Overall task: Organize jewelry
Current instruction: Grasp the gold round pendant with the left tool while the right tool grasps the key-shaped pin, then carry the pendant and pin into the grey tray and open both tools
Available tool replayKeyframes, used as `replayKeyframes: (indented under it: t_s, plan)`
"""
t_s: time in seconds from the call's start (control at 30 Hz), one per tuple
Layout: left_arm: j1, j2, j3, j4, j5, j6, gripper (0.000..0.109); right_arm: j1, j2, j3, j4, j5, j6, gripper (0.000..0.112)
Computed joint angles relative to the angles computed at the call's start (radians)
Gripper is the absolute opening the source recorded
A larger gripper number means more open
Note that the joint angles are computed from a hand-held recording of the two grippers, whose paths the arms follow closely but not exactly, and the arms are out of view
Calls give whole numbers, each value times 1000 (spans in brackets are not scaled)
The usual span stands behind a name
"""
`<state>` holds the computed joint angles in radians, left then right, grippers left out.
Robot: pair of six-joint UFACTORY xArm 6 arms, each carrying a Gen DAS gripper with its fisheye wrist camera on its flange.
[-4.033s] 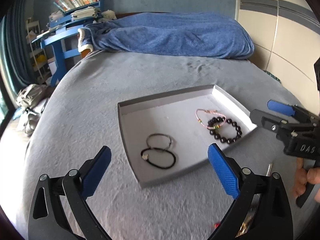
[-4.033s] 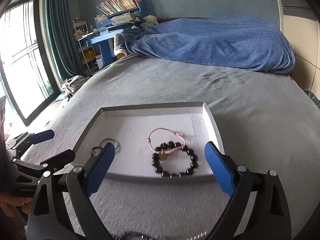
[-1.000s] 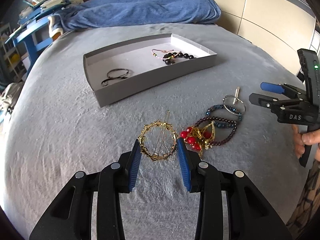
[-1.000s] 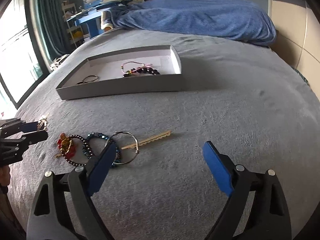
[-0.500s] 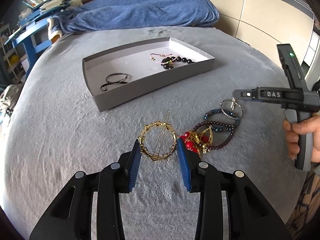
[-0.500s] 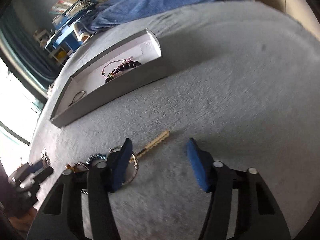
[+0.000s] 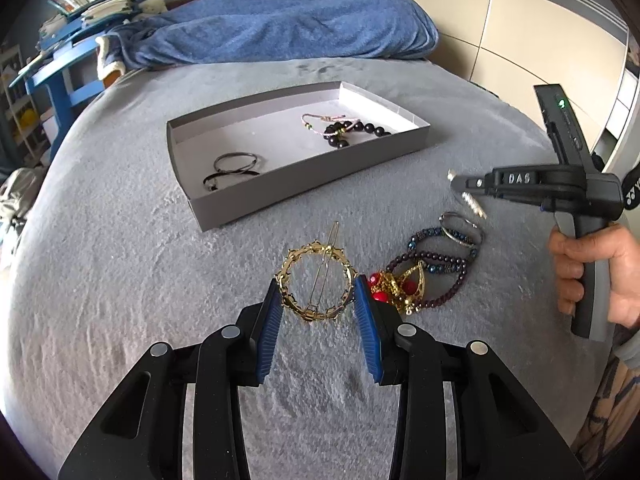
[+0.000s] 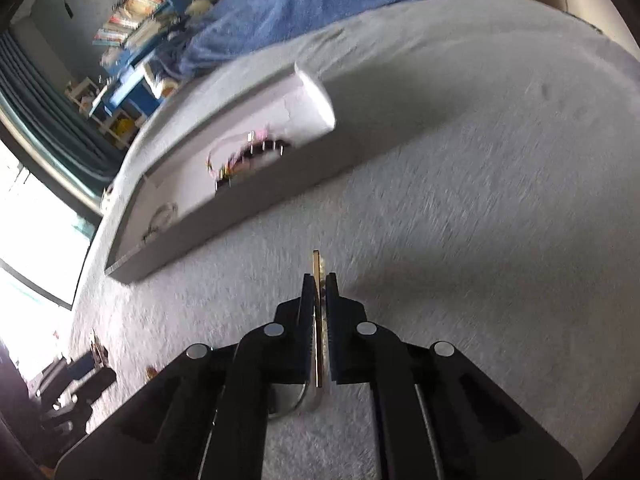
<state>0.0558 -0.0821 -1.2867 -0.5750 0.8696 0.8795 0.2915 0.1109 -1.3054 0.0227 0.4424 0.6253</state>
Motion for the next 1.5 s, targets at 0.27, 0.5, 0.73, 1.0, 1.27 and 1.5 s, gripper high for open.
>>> replayKeyframes:
  t_s: [0.27, 0.5, 0.73, 1.0, 1.27, 1.5]
  plan:
    - [-4, 33, -43, -13, 9, -13, 38, -18, 7, -52, -38, -14, -9, 6]
    - [-13, 84, -113, -21, 23, -18, 38, -8, 42, -123, -31, 3, -71, 6]
    - [-20, 171, -240, -17, 47, -51, 38, -3, 95, -216, -23, 29, -131, 6]
    - [-47, 313, -426, 24, 52, -106, 38, -8, 196, -366, -15, 68, -194, 6]
    - [-66, 496, -659, 57, 79, -170, 38, -13, 384, -638, -100, 170, -227, 6]
    - [-80, 593, -751, 108, 63, -223, 38, -2, 590, -930, -175, 290, -304, 6]
